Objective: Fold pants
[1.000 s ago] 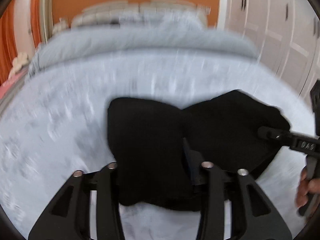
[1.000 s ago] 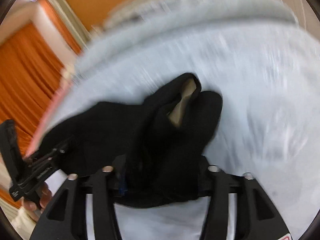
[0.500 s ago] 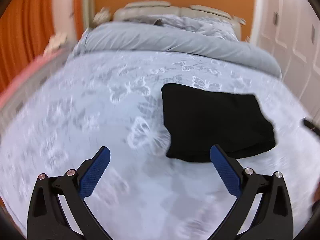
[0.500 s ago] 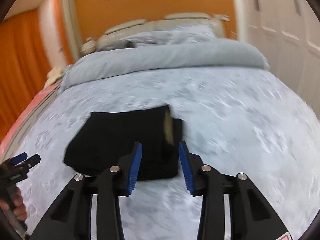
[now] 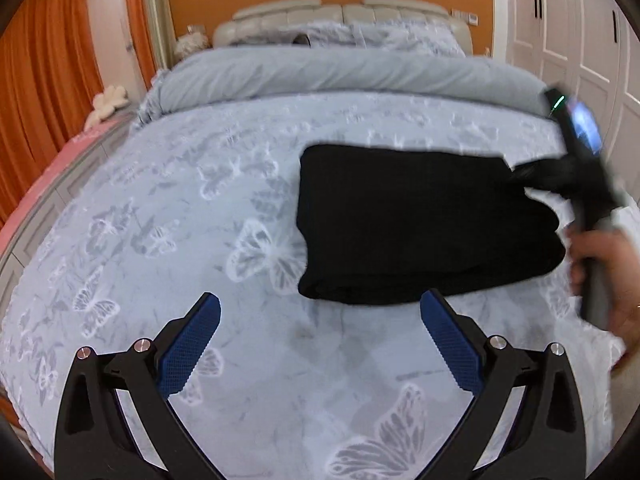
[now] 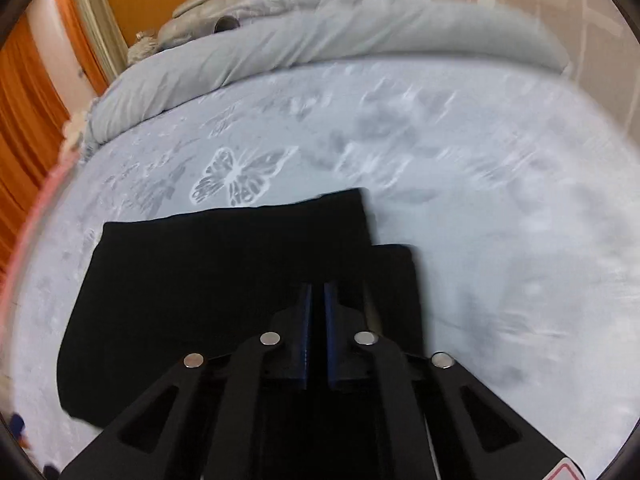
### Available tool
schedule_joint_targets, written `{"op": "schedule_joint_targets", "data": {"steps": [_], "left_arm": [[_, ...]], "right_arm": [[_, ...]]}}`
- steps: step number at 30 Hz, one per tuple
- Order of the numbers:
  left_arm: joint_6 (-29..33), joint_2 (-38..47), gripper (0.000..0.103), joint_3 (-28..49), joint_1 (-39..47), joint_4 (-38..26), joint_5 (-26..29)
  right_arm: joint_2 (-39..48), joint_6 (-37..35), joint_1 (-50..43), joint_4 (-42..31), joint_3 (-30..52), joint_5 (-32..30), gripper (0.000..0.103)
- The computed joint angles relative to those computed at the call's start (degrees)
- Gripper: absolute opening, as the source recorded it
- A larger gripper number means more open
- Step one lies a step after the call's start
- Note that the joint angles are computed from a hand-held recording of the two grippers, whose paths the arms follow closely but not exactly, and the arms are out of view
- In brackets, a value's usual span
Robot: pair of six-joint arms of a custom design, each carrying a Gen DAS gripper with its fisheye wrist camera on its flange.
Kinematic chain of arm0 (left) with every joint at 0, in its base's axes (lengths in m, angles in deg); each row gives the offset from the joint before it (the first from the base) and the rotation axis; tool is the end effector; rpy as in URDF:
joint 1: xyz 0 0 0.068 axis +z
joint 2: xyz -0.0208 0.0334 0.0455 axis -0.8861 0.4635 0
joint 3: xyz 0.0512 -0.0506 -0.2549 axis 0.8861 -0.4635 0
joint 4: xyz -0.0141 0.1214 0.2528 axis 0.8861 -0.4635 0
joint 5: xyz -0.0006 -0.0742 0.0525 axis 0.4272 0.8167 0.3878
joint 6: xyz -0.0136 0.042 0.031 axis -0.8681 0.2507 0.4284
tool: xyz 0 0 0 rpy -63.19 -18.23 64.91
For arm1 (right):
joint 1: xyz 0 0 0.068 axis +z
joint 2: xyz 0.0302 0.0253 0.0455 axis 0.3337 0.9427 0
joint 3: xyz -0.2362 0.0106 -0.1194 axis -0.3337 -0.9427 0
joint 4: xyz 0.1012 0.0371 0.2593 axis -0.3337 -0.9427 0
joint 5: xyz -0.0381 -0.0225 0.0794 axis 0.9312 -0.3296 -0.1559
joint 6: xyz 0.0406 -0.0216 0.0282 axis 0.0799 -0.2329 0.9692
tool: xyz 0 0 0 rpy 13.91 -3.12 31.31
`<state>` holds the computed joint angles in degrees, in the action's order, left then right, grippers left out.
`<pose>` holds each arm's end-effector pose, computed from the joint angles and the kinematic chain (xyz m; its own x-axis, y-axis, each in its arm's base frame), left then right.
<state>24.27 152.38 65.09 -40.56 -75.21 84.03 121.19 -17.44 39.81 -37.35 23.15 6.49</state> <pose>0.2342 0.0796 0.1785 -0.6769 0.2206 -0.7022 0.2406 0.9679 0.0721 0.3254 0.1090 0.1626 -0.7213 0.3104 -0.6192 0.2966 0.9463 0.1287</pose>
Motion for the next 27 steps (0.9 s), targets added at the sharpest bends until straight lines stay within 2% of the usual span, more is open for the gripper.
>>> {"op": "schedule_joint_targets", "data": {"steps": [2,4,5,6,7,8,9,11,15,17,19,24,27], "left_arm": [[0.36,0.66,0.098,0.58,0.78,-1.29,0.92],[1.00,-0.73,0.098,0.16,1.47,-2.48,2.09],[1.49,-1.71,0.098,-0.22,1.76,-3.04,2.74],[1.99,-2.80,0.098,-0.67,1.92,-3.69,3.20],[2.49,-4.33,0.098,-1.45,1.88,-4.24,3.10],[2.75,-5.85,0.098,-2.27,1.80,-4.54,2.76],[3.26,-7.93,0.098,-3.32,1.98,-5.09,2.66],[4.06,-11.41,0.098,-4.70,2.56,-6.67,2.44],[8.60,-16.62,0.098,-6.25,8.10,-12.95,6.32],[12.19,-17.25,0.098,-6.68,12.41,-16.44,8.84],[15.24,-17.62,0.098,-7.34,14.83,-18.41,9.62],[13.61,-20.73,0.098,-10.08,13.95,-15.32,8.13],[13.08,-18.34,0.098,-9.01,13.88,-15.60,8.29]], "right_arm": [[-8.76,1.13,5.64,-2.91,-4.40,5.15,0.014],[-19.96,6.25,14.34,-8.80,-9.28,11.22,0.016],[-24.48,10.47,19.88,-12.03,-10.99,14.95,0.022],[-27.87,15.35,25.05,-15.38,-12.36,18.67,0.033],[-30.30,20.39,29.81,-18.77,-13.22,22.11,0.039],[-31.24,23.97,32.86,-21.11,-13.43,24.38,0.043],[-31.75,31.61,38.51,-26.02,-13.54,28.15,0.046],[-31.79,43.03,46.19,-31.49,-14.46,31.10,0.052],[-31.12,52.55,52.22,-36.57,-16.12,30.43,0.057],[-29.85,53.41,52.83,-38.15,-16.04,29.98,0.058],[-29.54,55.32,53.95,-40.40,-16.19,30.18,0.065],[-31.98,55.91,52.12,-40.96,-18.72,29.40,0.067],[-32.02,56.30,51.60,-40.35,-19.36,29.31,0.067]]}}
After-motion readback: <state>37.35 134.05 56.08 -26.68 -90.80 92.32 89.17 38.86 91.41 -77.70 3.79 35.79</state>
